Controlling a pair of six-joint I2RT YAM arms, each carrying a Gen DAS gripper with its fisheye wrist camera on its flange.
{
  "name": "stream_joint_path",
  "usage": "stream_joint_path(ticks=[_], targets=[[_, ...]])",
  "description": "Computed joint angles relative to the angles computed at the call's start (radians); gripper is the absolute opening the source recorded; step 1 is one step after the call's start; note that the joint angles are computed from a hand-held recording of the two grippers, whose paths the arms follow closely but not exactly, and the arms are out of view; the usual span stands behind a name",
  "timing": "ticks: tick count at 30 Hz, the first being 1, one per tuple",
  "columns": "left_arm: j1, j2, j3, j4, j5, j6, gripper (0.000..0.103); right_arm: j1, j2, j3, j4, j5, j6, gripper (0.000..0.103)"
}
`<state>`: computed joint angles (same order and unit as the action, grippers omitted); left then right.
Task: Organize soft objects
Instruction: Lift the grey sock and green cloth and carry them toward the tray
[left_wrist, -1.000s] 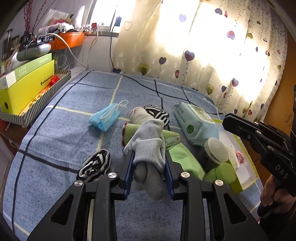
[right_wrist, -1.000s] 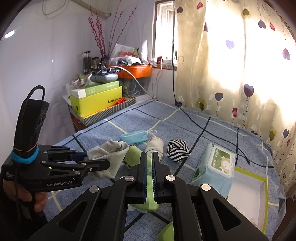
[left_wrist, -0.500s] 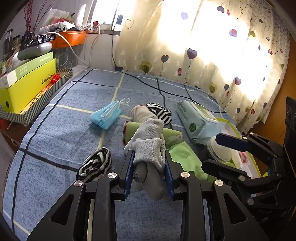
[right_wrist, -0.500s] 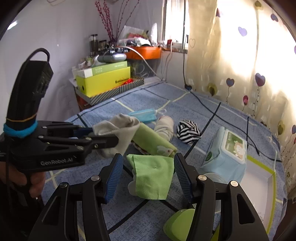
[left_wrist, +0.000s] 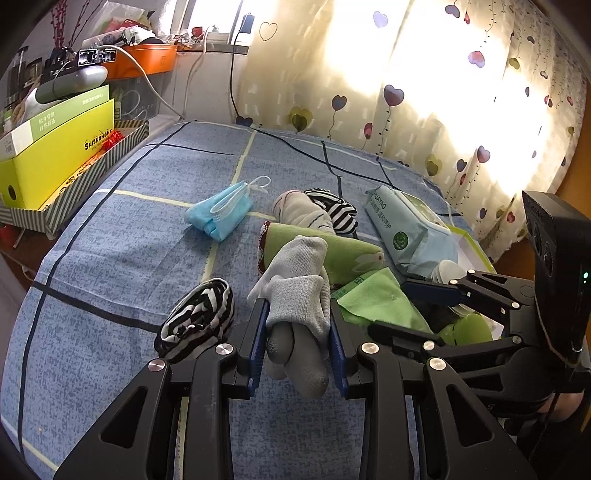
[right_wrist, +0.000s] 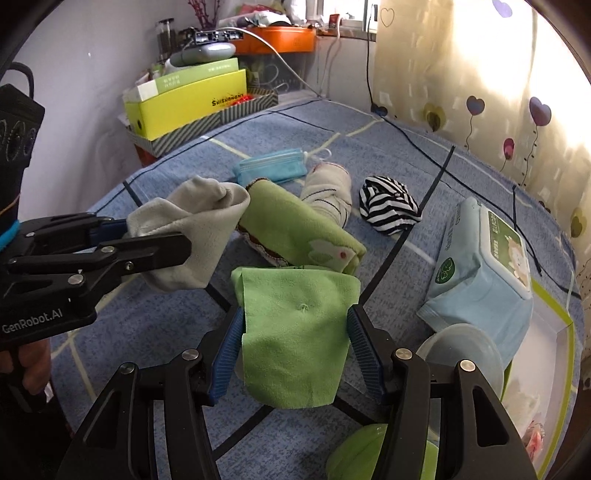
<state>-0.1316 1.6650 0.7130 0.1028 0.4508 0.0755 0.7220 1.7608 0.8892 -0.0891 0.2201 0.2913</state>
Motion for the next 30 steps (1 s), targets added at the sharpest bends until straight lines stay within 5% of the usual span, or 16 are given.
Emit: stream_joint_path(ticks=[2, 10, 30], targets=[[-0.001, 0.002, 0.002, 0.000, -0.003, 0.001, 0.031, 0.002, -0.006, -0.002, 0.003, 0.002, -0.002, 0.030], [-0.002, 0.002, 0.002, -0.002, -0.004, 0.005, 0.031, 0.001, -0.063, -0.046, 0.045, -0.007, 0.011, 0.018], [-0.055, -0.124, -0.023, -0.010, -0.013, -0.020, 0.031, -0.003, -0.362, -0.261, 0.192, 0.016, 0.071, 0.015]])
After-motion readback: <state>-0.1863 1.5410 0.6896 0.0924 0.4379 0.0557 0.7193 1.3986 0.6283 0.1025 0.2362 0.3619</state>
